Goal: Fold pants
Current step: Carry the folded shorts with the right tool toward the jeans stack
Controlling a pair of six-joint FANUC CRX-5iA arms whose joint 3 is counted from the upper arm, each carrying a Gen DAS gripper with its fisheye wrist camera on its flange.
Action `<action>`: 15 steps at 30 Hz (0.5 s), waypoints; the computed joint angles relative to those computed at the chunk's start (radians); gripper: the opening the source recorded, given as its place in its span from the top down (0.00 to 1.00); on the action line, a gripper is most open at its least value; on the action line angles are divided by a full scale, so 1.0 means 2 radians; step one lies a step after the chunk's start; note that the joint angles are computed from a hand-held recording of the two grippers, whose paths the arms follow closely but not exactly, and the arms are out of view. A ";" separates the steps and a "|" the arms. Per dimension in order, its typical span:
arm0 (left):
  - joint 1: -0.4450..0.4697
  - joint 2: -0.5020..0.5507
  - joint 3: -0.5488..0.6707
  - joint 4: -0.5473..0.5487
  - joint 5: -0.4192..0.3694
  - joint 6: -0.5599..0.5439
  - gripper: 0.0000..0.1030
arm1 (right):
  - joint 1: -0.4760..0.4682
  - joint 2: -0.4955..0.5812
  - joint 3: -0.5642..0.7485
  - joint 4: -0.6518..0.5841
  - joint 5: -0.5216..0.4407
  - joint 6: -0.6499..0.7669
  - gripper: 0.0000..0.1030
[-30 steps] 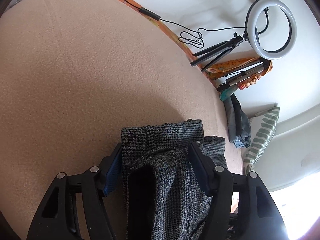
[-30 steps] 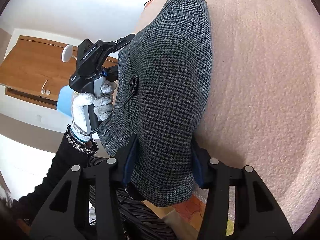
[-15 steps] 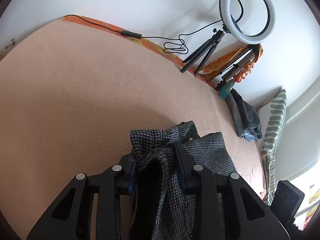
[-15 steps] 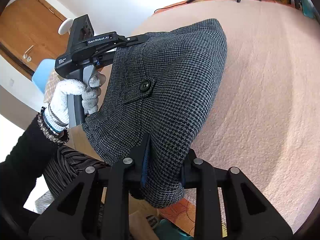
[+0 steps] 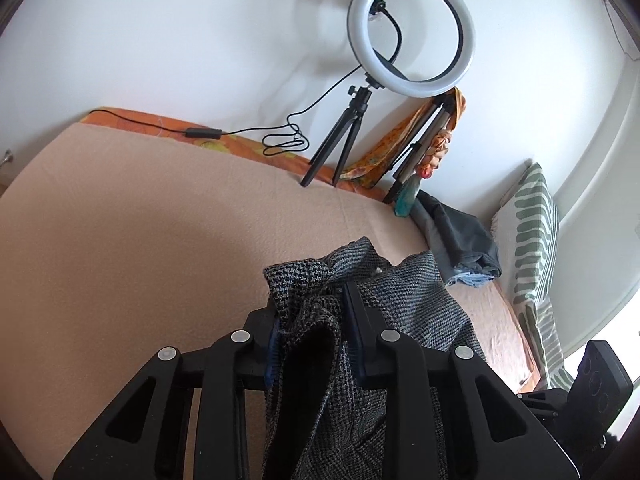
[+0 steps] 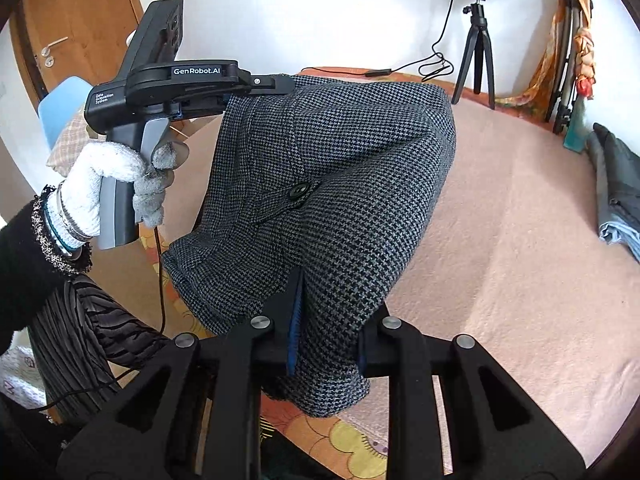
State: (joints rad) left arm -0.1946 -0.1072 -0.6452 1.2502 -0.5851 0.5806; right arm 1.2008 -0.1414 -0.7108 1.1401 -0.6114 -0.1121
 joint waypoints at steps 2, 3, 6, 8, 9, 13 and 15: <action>-0.010 0.002 0.006 0.008 0.004 -0.006 0.75 | 0.004 -0.006 -0.005 0.012 -0.014 -0.009 0.79; -0.016 0.004 0.008 0.012 0.007 -0.008 0.76 | 0.006 -0.010 -0.007 0.017 -0.021 -0.014 0.79; -0.035 0.013 0.021 0.025 0.013 -0.014 0.76 | 0.007 -0.025 -0.019 0.027 -0.033 -0.029 0.80; -0.048 0.018 0.030 0.034 0.016 -0.019 0.76 | 0.009 -0.036 -0.024 0.032 -0.047 -0.036 0.80; -0.055 0.021 0.035 0.040 0.018 -0.023 0.76 | 0.010 -0.045 -0.030 0.035 -0.054 -0.041 0.80; -0.087 0.041 0.059 0.072 0.026 -0.040 0.76 | 0.023 -0.073 -0.043 0.037 -0.091 -0.060 0.80; -0.103 0.054 0.075 0.080 0.029 -0.043 0.76 | 0.029 -0.092 -0.052 0.034 -0.111 -0.065 0.80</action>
State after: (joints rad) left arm -0.4013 0.0003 -0.4948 1.4111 -0.5276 0.4937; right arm 1.2578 -0.3248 -0.8147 1.2084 -0.8325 -0.2426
